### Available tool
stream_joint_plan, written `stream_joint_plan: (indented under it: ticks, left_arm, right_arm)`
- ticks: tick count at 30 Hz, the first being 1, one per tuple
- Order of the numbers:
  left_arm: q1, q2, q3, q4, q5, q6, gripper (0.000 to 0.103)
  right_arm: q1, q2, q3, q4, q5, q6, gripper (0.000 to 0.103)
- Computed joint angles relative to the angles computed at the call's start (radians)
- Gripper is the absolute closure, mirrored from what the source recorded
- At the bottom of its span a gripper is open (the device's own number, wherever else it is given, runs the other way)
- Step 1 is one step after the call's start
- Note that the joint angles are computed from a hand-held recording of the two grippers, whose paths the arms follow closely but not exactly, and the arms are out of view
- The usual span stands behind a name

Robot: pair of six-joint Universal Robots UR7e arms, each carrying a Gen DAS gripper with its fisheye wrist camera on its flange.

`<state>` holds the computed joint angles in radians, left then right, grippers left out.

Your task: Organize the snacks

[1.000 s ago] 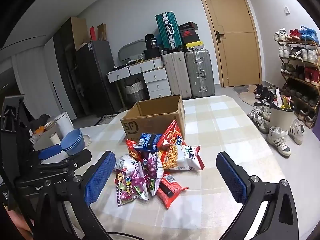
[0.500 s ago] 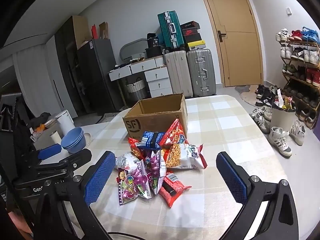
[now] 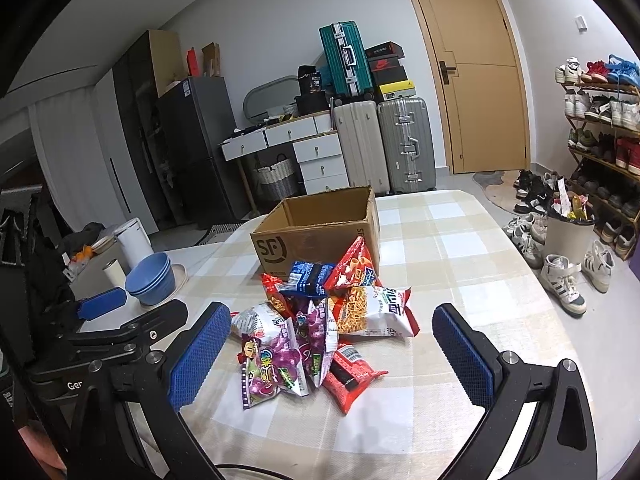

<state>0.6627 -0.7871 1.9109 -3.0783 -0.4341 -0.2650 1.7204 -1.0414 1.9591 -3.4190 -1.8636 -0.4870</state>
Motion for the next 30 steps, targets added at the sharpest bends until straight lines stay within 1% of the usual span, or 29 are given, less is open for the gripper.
stream_joint_plan:
  ticks: [6,22,30]
  left_arm:
    - [-0.002,0.001,0.001,0.003,0.012,-0.009,0.001]
    - [0.008,0.000,0.004,-0.009,0.000,-0.008,0.001]
    - [0.017,-0.004,0.001,0.001,-0.006,-0.005,0.001]
  right_arm:
    - [-0.004,0.000,-0.001,0.004,0.007,0.000,0.000]
    - [-0.002,0.008,-0.013,0.042,0.009,-0.001,0.000]
    - [-0.002,0.013,-0.012,0.038,0.010,-0.014,0.000]
